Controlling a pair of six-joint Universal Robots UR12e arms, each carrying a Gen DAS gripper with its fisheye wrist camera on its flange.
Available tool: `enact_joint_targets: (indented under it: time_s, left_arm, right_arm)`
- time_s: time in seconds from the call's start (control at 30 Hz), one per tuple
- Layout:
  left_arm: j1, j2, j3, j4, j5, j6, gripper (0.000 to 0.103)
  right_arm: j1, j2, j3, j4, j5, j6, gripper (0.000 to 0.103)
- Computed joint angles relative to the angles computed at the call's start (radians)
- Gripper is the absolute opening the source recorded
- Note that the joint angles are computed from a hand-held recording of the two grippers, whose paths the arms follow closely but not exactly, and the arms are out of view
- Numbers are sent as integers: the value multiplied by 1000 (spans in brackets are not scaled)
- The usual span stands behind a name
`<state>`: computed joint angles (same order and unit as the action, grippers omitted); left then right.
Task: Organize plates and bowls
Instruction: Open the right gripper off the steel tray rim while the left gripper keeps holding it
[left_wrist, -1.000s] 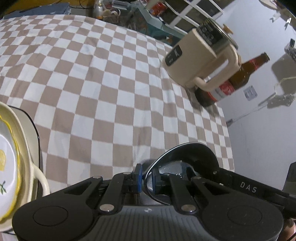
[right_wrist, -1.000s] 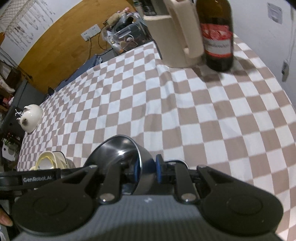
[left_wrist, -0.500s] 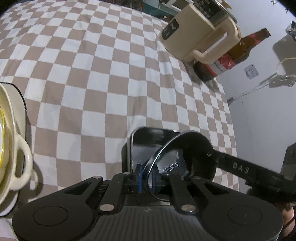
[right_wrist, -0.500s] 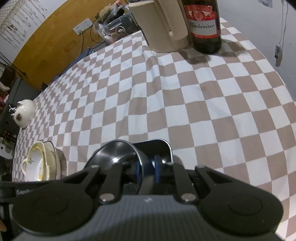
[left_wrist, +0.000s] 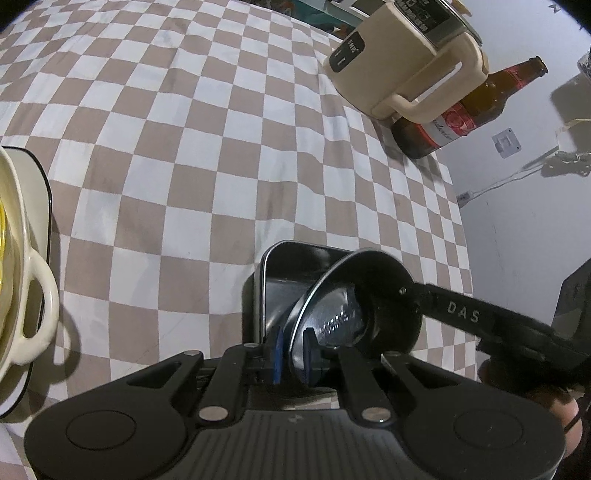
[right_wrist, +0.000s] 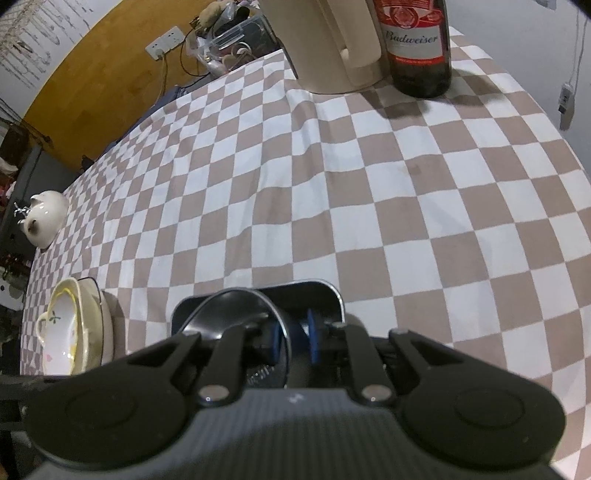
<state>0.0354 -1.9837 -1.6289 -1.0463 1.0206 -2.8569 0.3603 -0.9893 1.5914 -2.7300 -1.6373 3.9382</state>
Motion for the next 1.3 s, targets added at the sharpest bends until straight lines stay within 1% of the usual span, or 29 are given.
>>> enact_joint_targets:
  time_s: [0.13, 0.23, 0.3, 0.43, 0.5, 0.57, 0.67, 0.83, 0.9, 0.97, 1.0, 1.07, 1.17, 1.3]
  left_arm:
    - [-1, -2, 2, -19, 8, 0, 11]
    - [-2, -4, 2, -27, 15, -5, 11]
    - [-2, -3, 0, -27, 16, -8, 11]
    - [-1, -1, -4, -25, 11, -8, 11]
    - [-1, 0, -5, -24, 10, -8, 11]
    - [-2, -1, -4, -23, 11, -8, 12]
    - [-1, 2, -7, -22, 10, -6, 14]
    - [2, 11, -19, -2, 11, -11, 15]
    - [5, 16, -27, 17, 6, -19, 17]
    - [11, 21, -36, 43, -8, -32, 18]
    - [13, 24, -40, 56, -12, -38, 19]
    - [14, 29, -48, 95, -3, -52, 28]
    - [15, 32, -52, 131, -9, -59, 29]
    - [10, 24, -45, 156, 8, -66, 29]
  right_arm:
    - [-2, 8, -10, 13, -20, 19, 19]
    - [-5, 10, -12, 21, -8, 36, 24]
    - [-5, 11, -13, 12, -6, 39, 34]
    - [-8, 8, -4, -19, 17, 43, 47]
    - [-10, 7, 6, -61, 33, 47, 58]
    - [-10, 5, 12, -89, 39, 52, 63]
    - [-6, 1, 13, -110, 19, 47, 70]
    - [-6, -13, 28, -135, -7, 59, 72]
    - [-7, -25, 43, -132, -15, 58, 81]
    - [-6, -36, 55, -116, -29, 47, 84]
    - [-4, -40, 60, -104, -39, 40, 84]
    - [-1, -53, 74, -72, -53, 29, 84]
    - [-1, -73, 101, -39, -44, 14, 84]
    - [4, -94, 123, -3, -32, -32, 84]
